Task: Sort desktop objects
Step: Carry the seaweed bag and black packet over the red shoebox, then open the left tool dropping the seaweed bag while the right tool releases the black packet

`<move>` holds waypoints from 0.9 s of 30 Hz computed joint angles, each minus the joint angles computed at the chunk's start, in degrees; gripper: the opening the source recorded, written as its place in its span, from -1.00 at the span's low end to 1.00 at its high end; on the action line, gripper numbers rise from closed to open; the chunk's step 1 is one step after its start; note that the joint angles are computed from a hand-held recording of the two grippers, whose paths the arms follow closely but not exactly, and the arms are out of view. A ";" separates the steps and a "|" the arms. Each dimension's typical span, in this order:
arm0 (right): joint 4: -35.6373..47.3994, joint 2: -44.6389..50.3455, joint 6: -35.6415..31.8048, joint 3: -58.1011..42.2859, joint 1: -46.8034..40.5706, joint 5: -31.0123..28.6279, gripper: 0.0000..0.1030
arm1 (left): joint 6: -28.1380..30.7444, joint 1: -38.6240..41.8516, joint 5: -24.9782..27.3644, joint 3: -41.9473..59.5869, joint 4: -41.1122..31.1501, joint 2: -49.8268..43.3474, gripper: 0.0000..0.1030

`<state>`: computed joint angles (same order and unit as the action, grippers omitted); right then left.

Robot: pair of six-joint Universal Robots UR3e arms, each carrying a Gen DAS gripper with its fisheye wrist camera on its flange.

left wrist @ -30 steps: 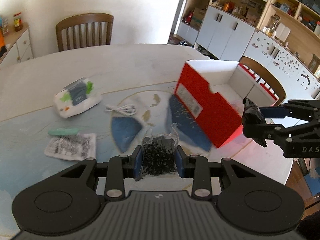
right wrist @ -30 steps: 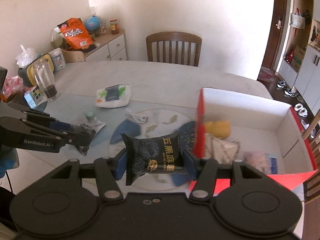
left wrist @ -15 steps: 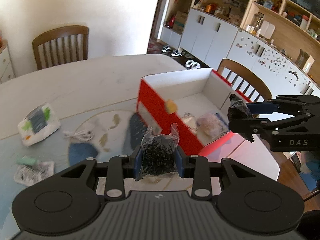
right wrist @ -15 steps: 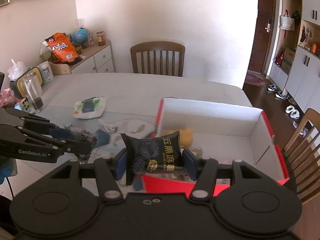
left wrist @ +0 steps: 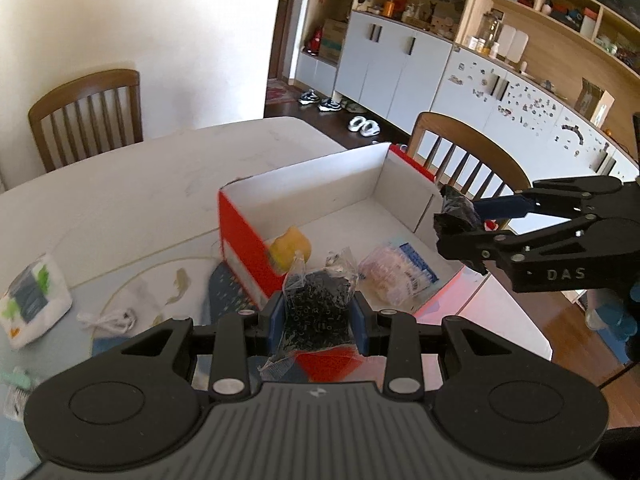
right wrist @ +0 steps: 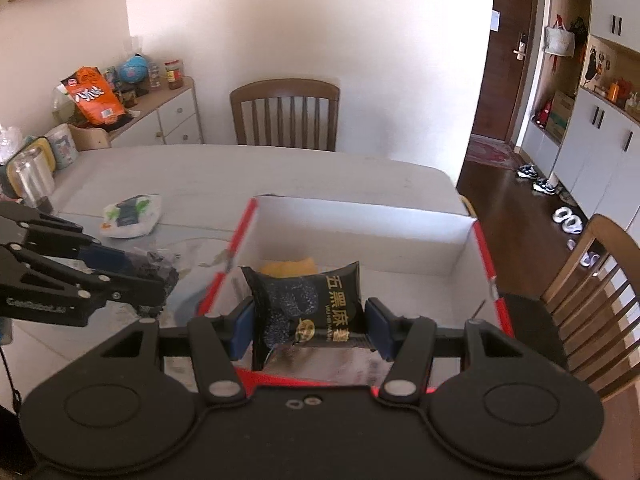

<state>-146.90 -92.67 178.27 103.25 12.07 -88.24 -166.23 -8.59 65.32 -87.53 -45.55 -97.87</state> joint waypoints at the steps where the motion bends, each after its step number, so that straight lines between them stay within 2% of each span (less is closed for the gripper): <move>1: -0.09 0.28 -0.62 0.02 -0.86 0.38 0.12 | -0.11 -0.61 0.20 1.51 -0.43 -1.19 -0.36; 14: 2.31 8.18 -7.76 -4.02 -10.14 6.61 0.12 | 0.65 -7.56 3.90 22.14 -7.25 -18.59 -0.36; 27: 5.80 18.06 -9.88 -12.03 -11.38 5.41 0.12 | 0.30 -11.36 7.58 49.48 -19.56 -37.24 -0.36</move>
<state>-141.10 -74.62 168.39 91.22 0.70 -82.83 -165.93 -19.95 72.90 -38.05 -65.11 -135.11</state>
